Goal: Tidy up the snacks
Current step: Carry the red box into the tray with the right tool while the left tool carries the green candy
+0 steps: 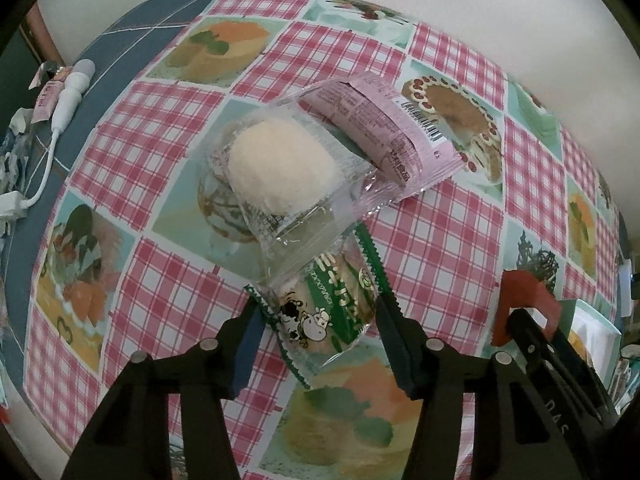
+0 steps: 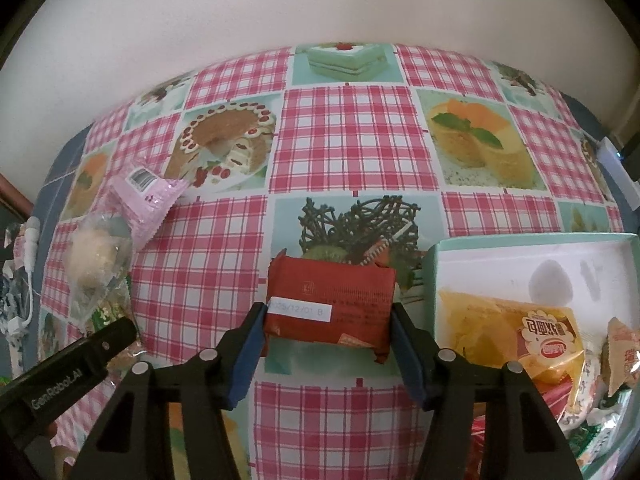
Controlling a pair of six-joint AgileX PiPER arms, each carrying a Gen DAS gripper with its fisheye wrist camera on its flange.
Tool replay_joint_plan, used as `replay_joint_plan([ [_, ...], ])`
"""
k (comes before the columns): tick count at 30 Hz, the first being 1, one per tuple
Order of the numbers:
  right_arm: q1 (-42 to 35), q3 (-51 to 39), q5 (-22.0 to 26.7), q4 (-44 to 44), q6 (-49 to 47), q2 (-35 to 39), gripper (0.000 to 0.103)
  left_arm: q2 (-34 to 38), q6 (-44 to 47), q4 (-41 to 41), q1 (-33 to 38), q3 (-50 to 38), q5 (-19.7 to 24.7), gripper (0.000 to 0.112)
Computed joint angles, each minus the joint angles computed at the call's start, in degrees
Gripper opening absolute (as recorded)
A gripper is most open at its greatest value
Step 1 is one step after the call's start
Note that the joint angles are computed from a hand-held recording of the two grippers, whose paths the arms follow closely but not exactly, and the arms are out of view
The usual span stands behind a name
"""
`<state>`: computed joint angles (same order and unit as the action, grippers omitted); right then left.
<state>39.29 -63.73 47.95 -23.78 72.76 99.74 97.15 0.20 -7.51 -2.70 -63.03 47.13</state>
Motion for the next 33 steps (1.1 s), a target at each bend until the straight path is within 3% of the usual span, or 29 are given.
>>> replay_joint_plan([
  [12,-0.3,0.3,1.1,-0.7,0.7,-5.7,0.063,-5.4,-0.8,-0.3,-0.5,-2.3,3.5,0.057],
  [24,-3.2,0.9,9.7,-1.1,1.1,-16.6,0.063,-12.6,-0.4,-2.5,-4.1,-4.2,3.7,0.057],
  [33,-7.1,3.8,18.1,-3.5,1.4,-29.0,0.063,-16.3,-6.5,-0.3,-13.4,-5.6,3.3,0.057],
])
